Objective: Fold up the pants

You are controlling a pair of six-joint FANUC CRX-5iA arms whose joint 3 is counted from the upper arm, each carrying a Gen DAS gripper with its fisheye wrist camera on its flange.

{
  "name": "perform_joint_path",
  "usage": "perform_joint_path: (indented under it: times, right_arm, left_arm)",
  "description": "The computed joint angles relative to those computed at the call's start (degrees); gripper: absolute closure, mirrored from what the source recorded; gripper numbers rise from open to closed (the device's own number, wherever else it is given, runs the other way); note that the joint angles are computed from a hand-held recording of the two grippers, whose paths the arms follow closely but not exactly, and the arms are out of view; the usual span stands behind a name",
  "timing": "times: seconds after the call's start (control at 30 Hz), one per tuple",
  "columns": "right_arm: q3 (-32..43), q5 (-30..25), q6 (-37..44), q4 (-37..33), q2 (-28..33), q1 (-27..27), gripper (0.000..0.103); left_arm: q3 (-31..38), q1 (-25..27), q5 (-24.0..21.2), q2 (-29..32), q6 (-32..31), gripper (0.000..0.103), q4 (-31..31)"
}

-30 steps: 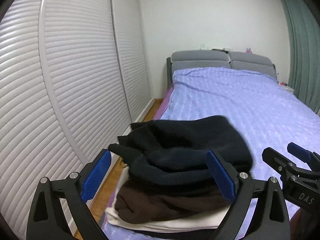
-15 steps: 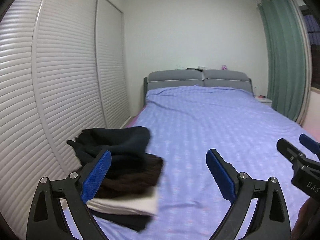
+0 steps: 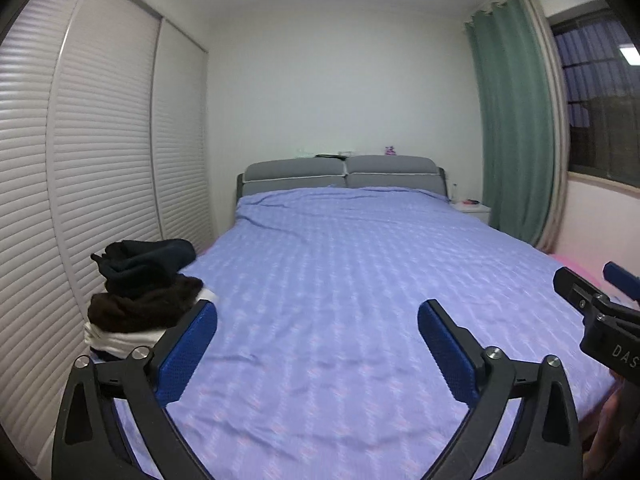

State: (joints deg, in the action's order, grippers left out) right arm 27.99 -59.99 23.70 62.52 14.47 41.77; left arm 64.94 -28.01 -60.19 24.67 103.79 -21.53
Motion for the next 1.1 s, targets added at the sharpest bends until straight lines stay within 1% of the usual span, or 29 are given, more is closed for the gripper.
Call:
perform_joint_path:
  times: [0.07, 0.13, 0.27, 0.37, 0.43, 0.57, 0.67, 0.7, 0.77, 0.87, 1.1]
  right_arm:
    - [-6.0, -1.3, -1.6, 1.3, -4.7, 0.9, 0.004]
    - [-10.7, -3.1, -2.6, 2.3, -8.5, 2.2, 0.004]
    - [-17.8, -7.1, -3.8, 3.3, -15.3, 4.7, 0.004]
    - [-22.0, -10.0, -4.7, 3.8, -19.4, 7.0, 0.004]
    - [-24.7, -11.5, -5.2, 4.4, -21.7, 8.5, 0.004]
    - [-26.6, -13.8, -5.5, 4.8, -23.4, 10.9, 0.004]
    - [-28.4, -15.1, -7.7, 5.3, -25.2, 12.6, 0.004]
    - [-28.3, -14.5, -7.1, 4.9, -25.3, 12.7, 0.003]
    - [-28.3, -15.9, -5.7, 5.2, -25.6, 13.7, 0.003]
    - [-29.0, -15.5, -6.2, 6.1, -26.3, 14.7, 0.003]
    - [-31.0, -16.7, -6.3, 8.0, -27.9, 18.0, 0.003]
  left_arm:
    - [-4.3, -2.5, 0.5, -2.8, 2.3, 0.0, -1.6]
    - [-7.1, -4.4, -0.1, -4.7, 3.9, 0.0, -2.4]
    - [-11.8, -7.6, -1.4, -8.2, 5.3, 0.0, -2.8]
    - [-14.2, -10.7, -2.9, -10.6, 7.8, 0.0, -6.5]
    - [-15.7, -11.6, -3.5, -12.0, 8.9, 0.0, -6.6]
    - [-19.1, -13.6, -4.5, -14.8, 10.4, 0.0, -9.1]
    - [-20.3, -15.5, -5.7, -16.1, 11.9, 0.0, -11.5]
    - [-20.9, -16.0, -6.0, -16.7, 12.6, 0.0, -12.2]
    - [-21.7, -17.2, -6.6, -17.7, 14.0, 0.0, -14.3]
    - [-22.6, -16.8, -7.2, -18.5, 14.4, 0.0, -13.3]
    - [-24.3, -17.4, -7.7, -20.1, 15.2, 0.0, -15.2]
